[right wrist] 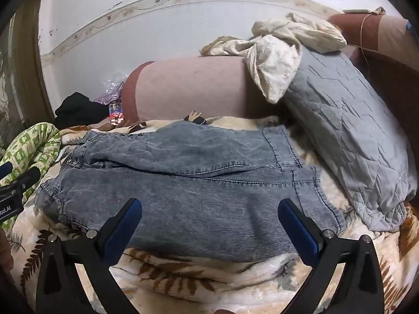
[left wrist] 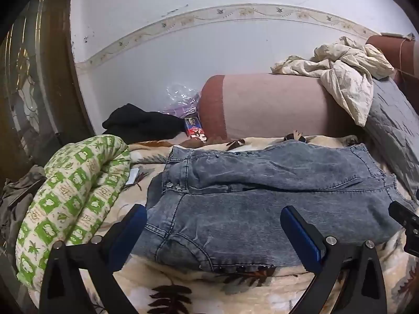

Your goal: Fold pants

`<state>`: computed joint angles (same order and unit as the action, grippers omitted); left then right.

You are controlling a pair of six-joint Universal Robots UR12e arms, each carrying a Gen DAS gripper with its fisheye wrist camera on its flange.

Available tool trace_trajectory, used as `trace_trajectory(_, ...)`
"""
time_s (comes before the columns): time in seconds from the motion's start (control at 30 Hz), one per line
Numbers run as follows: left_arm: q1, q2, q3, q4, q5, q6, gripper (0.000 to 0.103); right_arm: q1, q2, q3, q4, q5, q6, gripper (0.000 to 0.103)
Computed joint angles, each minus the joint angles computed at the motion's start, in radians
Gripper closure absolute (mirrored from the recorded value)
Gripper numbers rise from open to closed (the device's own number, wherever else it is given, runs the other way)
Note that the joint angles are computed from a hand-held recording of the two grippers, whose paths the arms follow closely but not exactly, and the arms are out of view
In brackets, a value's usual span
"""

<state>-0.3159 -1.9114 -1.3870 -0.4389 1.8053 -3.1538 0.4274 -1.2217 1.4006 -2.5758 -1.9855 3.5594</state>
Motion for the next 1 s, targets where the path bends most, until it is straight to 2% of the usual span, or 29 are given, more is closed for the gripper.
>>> trace_trajectory(0.2,0.017,0.0,0.011,-0.029,-0.028,-0.008,0.0,-0.013,-0.005,0.016,-0.008,0.031,0.027,0.0)
trace_trajectory(0.23,0.005,-0.005,0.01,-0.016,0.008,0.006,0.0,-0.016,-0.006,0.013,0.002,0.033,0.033,0.0)
trace_trajectory(0.33,-0.003,-0.007,0.005,-0.006,0.027,0.018,0.0,-0.018,-0.007,0.014,0.012,0.034,0.043,0.0)
trace_trajectory(1.0,0.007,-0.009,0.006,-0.028,0.002,0.027,0.0,-0.022,-0.01,0.015,0.041,0.022,0.062,0.0)
